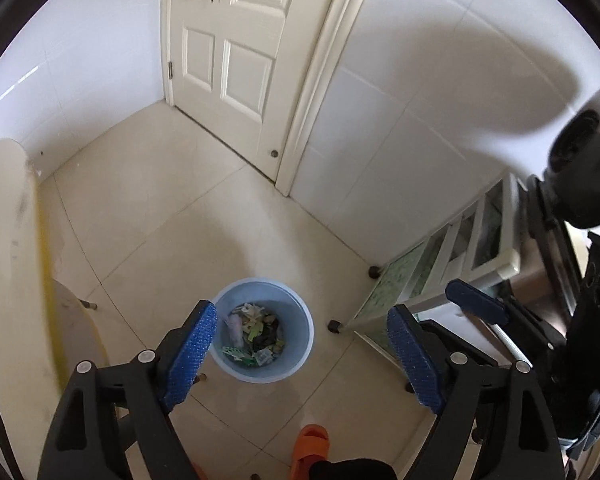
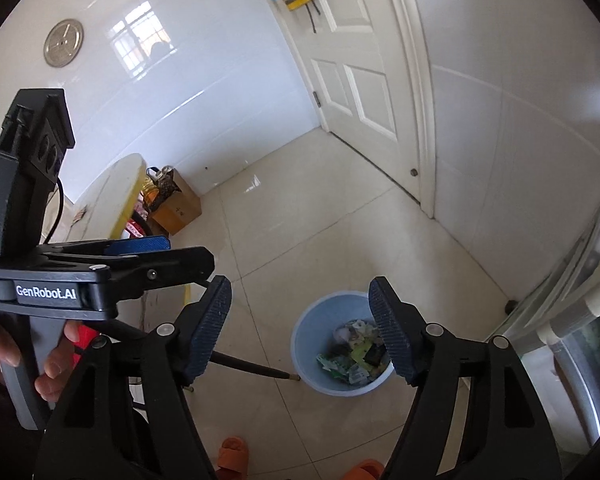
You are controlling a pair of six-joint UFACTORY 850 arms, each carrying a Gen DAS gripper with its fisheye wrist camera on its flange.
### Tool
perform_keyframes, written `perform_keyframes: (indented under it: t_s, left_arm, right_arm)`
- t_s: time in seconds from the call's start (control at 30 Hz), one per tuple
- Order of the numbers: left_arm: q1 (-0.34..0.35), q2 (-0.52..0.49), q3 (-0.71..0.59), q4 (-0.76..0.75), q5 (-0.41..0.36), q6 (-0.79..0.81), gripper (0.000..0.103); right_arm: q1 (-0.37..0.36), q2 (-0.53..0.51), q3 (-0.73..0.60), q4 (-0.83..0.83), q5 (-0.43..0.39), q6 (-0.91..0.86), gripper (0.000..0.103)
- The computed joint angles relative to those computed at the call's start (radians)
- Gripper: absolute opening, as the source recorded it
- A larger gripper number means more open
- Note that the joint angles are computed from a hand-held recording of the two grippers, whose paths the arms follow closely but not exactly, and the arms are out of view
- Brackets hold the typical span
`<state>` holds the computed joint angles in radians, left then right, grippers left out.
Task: Collect trash
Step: 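Move both open tools back to the table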
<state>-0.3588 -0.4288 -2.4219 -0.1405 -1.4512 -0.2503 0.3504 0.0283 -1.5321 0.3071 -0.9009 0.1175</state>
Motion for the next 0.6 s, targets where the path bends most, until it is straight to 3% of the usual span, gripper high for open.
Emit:
perform_keyframes:
  t_s: [0.13,0.3,0.47,0.6]
  left_arm:
    - [0.009,0.104,0.074,0.028,0.028,0.037,0.084]
    - [0.024,0.287,0.221,0.116,0.100,0.068,0.093]
    - [0.089,0.436,0.332,0.217,0.122,0.178,0.097]
    - [0.209,0.529,0.413,0.236,0.145,0.289,0.099]
  right_arm:
    - [0.051,0.001,-0.057,-0.049,-0.013,0.032,0.069]
    - [0.142,-0.021,-0.176,-0.134,-0.031,0.086,0.079]
    - [0.257,-0.085,-0.318,-0.206,-0.044,0.145,0.083]
    - [0.358,-0.191,-0.475,-0.253,-0.072,0.166,0.084]
